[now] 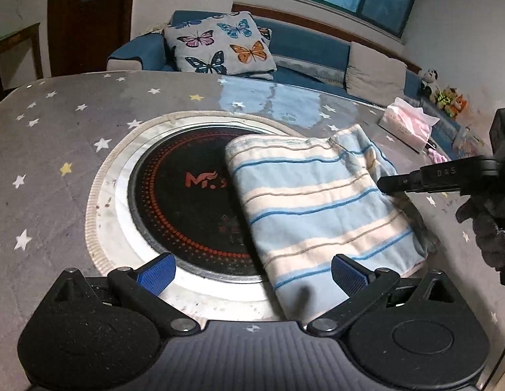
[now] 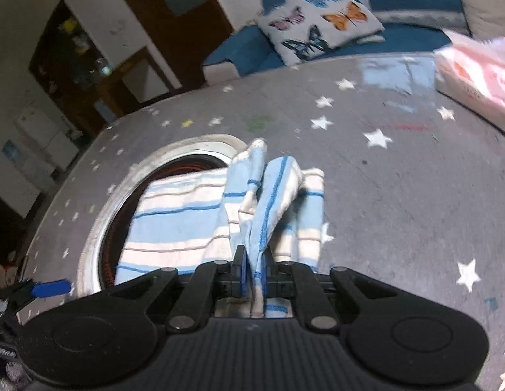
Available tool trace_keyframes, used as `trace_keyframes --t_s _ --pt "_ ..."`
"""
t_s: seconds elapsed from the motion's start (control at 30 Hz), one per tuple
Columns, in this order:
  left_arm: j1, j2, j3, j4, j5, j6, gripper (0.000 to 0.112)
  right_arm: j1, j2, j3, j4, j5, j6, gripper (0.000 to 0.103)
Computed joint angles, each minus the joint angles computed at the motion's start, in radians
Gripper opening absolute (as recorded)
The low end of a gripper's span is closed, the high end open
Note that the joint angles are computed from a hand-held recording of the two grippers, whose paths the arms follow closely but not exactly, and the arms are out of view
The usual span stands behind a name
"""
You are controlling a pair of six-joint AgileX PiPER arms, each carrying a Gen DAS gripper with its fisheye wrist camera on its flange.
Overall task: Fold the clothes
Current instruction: 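Fold the held shirt edge over the shirt with the right gripper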
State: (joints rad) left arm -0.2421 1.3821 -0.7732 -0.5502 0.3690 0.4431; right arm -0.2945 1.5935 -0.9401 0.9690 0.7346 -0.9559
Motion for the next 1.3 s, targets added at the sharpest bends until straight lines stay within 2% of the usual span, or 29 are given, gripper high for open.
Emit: trace_keyframes --t_s 0.07,0.23,0.3,0.37,0.5,0.63,0.77,0.83,0.97,1.1,1.3 --pt "-0.017 0.018 -0.018 0.025 -0.008 -0.028 0.103 0.001 0.005 -0.007 -0.012 -0.005 0.007 0.009" --pt "-0.068 0.06 -0.063 0.074 -0.019 -0.087 0.103 -0.031 -0.011 0.023 0.006 0.026 -0.027 0.019" --pt "-0.094 0.081 -0.082 0.105 -0.022 -0.121 0.103 -0.032 -0.031 0.043 0.008 0.012 -0.029 0.009" --pt "-0.115 0.098 -0.099 0.137 -0.023 -0.153 0.103 -0.033 -0.05 0.059 0.01 -0.003 -0.026 0.007" --pt "-0.136 0.121 -0.116 0.151 -0.025 -0.16 0.103 -0.066 -0.108 0.079 0.052 0.02 -0.073 0.007" --pt "-0.155 0.158 -0.131 0.221 -0.036 -0.223 0.103 -0.061 -0.129 0.107 0.02 -0.058 -0.07 0.007" --pt "-0.169 0.182 -0.142 0.281 -0.044 -0.279 0.103 -0.073 -0.087 0.126 0.056 -0.086 -0.127 0.02" --pt "-0.169 0.185 -0.145 0.3 -0.049 -0.291 0.103 -0.076 -0.115 0.149 0.097 -0.108 -0.176 0.02" --pt "-0.171 0.199 -0.16 0.38 -0.053 -0.37 0.103 -0.02 -0.205 0.197 0.179 -0.226 -0.287 0.02" --pt "-0.17 0.216 -0.179 0.439 -0.054 -0.427 0.103 -0.003 -0.181 0.189 0.26 -0.171 -0.387 0.019" --pt "-0.148 0.245 -0.221 0.53 -0.039 -0.495 0.103 0.036 -0.071 0.154 0.177 -0.241 -0.295 0.018"
